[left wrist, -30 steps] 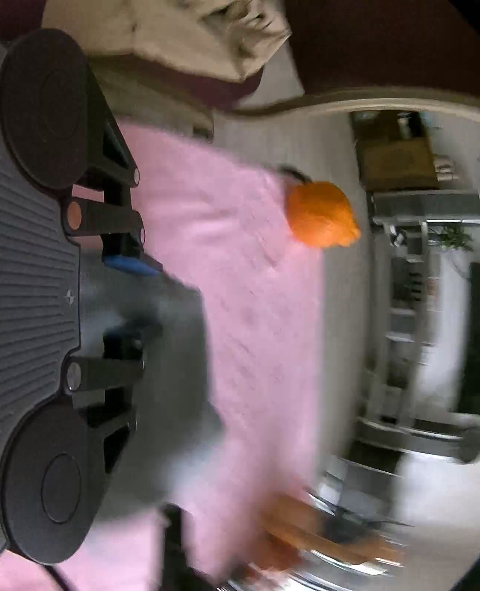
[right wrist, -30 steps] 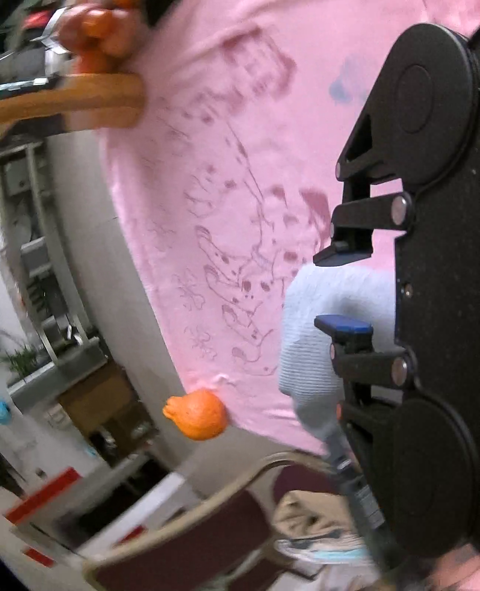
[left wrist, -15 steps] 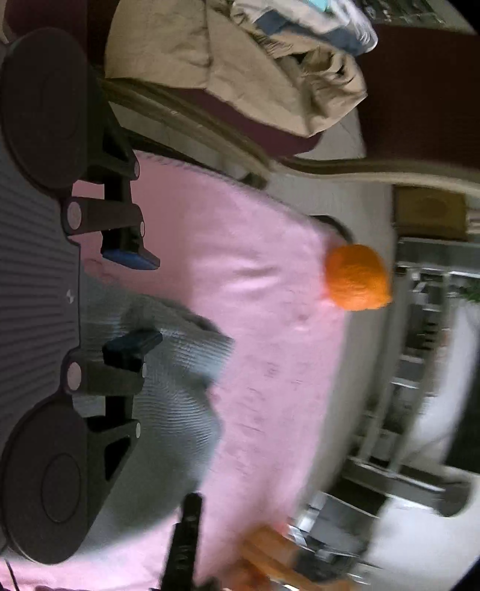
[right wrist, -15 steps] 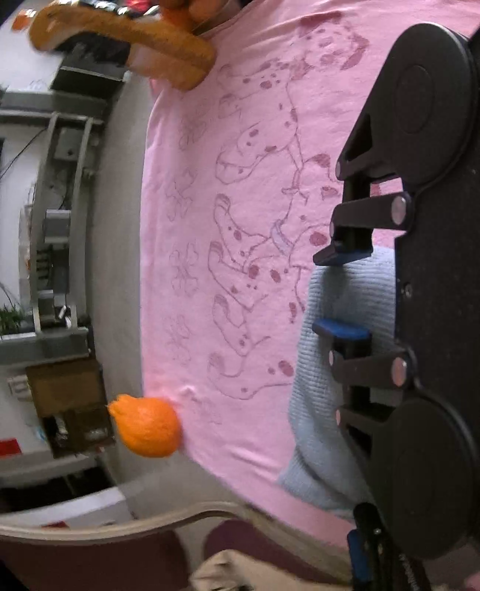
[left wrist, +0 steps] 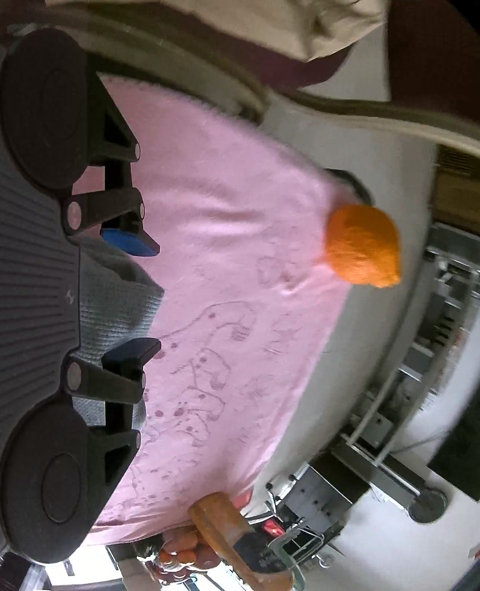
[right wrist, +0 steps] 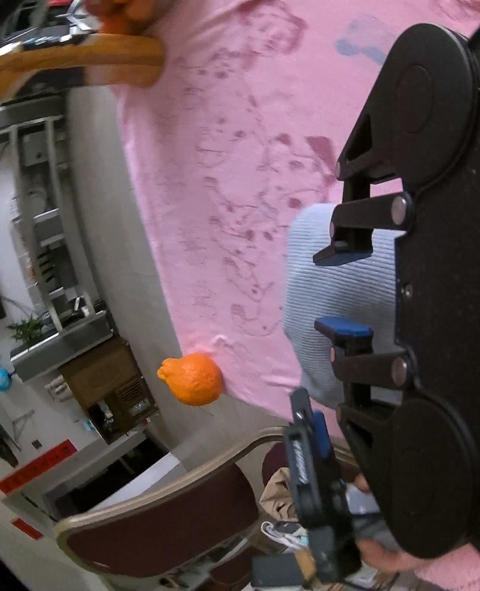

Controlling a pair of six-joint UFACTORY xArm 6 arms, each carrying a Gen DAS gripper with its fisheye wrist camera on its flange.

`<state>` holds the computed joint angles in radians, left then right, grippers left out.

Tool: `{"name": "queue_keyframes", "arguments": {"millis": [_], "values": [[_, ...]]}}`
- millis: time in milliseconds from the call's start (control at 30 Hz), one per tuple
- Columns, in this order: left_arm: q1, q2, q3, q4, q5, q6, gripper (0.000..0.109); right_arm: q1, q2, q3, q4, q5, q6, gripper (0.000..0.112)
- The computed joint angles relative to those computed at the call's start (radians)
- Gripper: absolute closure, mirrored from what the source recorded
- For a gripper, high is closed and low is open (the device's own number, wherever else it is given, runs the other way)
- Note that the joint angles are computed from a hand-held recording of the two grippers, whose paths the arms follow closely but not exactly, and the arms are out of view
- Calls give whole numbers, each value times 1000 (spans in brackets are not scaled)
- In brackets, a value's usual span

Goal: Fold clothes

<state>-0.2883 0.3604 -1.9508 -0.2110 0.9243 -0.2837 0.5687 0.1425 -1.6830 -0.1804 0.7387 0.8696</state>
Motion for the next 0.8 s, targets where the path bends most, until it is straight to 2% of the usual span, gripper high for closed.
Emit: {"name": "queue_keyframes", "arguments": {"millis": [100,200,300,400,467,533,600,667,700,733,800], "values": [[12,29,-20,-60,33,-3,73,9,-1,26,-12,3,31,82],[3,-19,59,-63,-41,18,89,14,-1,21,-39,19,35,82],[-19,-100,162,47,-130,-37,99,23,3,0,-66,57,46,82],[-21,-168,240,147,-168,-116,100,35,2,-5,-117,63,76,82],[-20,-191,270,198,-176,-147,100,49,-2,-5,-226,53,138,82],[-20,-178,261,220,-163,-166,103,53,18,-23,-283,24,143,83],[-20,-165,250,242,-148,-185,102,55,40,-46,-337,-4,144,96],[-23,-151,239,275,-131,-204,102,59,109,-116,-316,24,51,97],[-26,-144,232,297,-121,-213,103,61,157,-172,-301,83,3,96],[-29,-124,204,325,-71,-227,108,61,181,-188,-305,113,-15,95],[-22,-91,165,324,5,-228,109,61,231,-221,-315,171,-45,90]]}}
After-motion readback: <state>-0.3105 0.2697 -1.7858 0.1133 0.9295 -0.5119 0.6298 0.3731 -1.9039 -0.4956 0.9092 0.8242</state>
